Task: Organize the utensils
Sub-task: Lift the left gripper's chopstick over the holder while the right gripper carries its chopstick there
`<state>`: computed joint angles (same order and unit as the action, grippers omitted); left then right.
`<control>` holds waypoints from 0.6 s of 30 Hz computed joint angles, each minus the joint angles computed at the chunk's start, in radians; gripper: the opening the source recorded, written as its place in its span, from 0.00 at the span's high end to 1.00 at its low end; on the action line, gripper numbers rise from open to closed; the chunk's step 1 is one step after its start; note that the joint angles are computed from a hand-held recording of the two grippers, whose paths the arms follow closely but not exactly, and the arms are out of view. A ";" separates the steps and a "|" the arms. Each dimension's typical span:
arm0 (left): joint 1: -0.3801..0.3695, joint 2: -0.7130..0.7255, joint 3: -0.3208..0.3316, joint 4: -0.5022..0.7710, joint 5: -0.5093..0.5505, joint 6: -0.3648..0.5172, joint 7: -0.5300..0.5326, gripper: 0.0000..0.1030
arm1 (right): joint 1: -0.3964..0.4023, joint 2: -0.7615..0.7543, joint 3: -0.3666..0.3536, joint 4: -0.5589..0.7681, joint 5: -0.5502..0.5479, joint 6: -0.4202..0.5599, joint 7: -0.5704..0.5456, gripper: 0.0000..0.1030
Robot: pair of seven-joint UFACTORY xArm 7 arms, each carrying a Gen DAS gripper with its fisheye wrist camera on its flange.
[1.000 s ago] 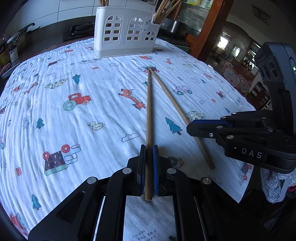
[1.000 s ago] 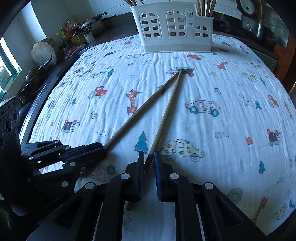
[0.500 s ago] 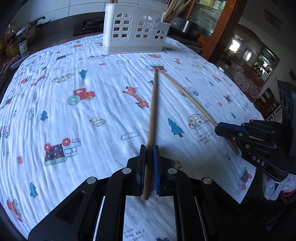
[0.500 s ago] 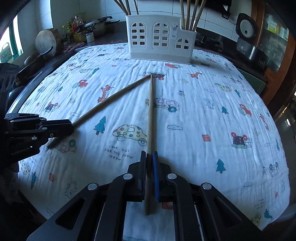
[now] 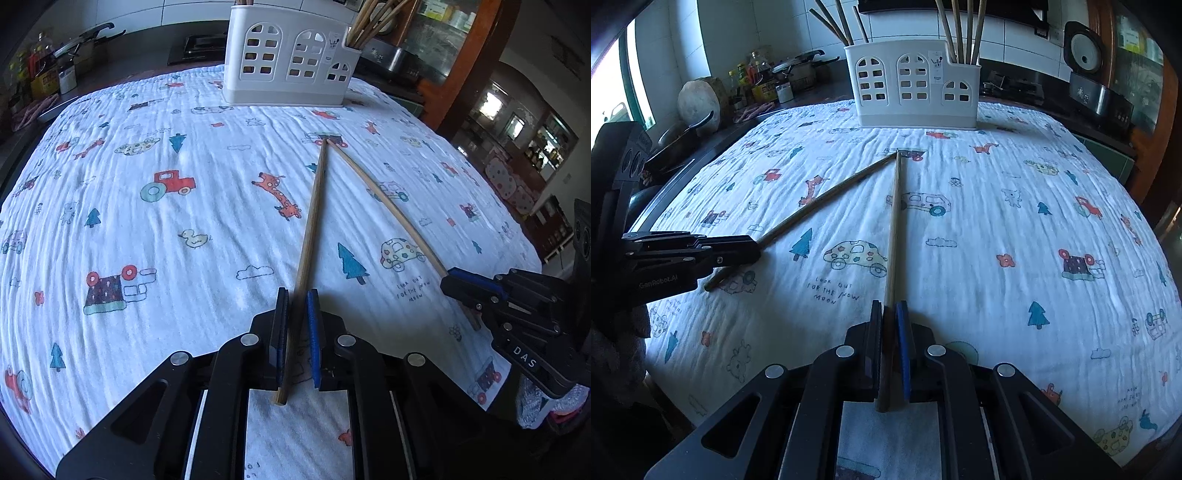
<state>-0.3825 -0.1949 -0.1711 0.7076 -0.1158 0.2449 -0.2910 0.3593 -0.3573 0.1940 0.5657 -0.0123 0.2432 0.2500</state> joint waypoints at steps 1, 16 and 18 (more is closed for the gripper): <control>0.013 0.002 -0.013 0.004 0.025 0.005 -0.025 0.90 | 0.008 -0.001 -0.008 -0.004 0.006 -0.006 -0.010 0.92; 0.082 -0.075 -0.085 0.034 0.268 0.043 -0.296 0.93 | 0.064 -0.088 -0.105 -0.053 0.113 -0.078 -0.164 0.93; 0.095 -0.095 -0.098 0.043 0.297 0.040 -0.319 0.93 | 0.066 -0.108 -0.118 -0.050 0.118 -0.089 -0.184 0.93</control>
